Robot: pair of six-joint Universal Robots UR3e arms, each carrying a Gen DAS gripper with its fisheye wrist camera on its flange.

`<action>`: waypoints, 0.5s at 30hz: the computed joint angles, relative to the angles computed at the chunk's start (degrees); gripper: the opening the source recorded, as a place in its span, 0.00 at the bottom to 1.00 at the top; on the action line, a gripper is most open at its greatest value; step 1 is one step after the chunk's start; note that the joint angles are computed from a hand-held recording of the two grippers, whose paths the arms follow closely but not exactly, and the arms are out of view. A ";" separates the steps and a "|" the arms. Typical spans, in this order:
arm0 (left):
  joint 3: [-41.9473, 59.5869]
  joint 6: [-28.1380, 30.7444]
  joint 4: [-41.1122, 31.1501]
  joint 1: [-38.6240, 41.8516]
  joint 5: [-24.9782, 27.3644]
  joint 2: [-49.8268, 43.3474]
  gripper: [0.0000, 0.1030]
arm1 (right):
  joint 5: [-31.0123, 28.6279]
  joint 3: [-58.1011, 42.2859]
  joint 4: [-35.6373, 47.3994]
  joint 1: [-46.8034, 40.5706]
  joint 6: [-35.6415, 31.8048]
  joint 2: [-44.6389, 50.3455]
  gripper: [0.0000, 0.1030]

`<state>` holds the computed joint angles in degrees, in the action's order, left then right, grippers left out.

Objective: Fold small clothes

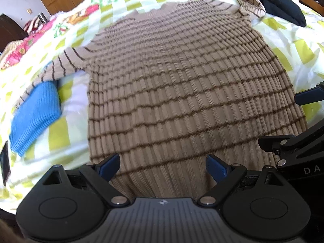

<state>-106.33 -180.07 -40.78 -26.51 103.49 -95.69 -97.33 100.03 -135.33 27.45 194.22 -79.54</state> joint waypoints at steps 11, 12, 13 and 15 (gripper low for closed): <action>5.06 -0.48 -0.54 0.83 0.30 -3.72 0.99 | 0.56 -2.40 -0.95 -2.18 -0.46 1.14 0.91; 5.03 -0.57 -0.61 0.90 0.23 -3.77 0.99 | 0.77 -2.51 -0.87 -2.30 -0.53 1.26 0.91; 5.11 -0.70 -0.70 0.91 0.23 -3.88 0.99 | 0.93 -2.59 -0.83 -2.39 -0.56 1.40 0.91; 5.10 -0.97 -0.79 1.06 0.17 -3.99 0.99 | 1.07 -2.75 -0.84 -2.45 -0.56 1.70 0.91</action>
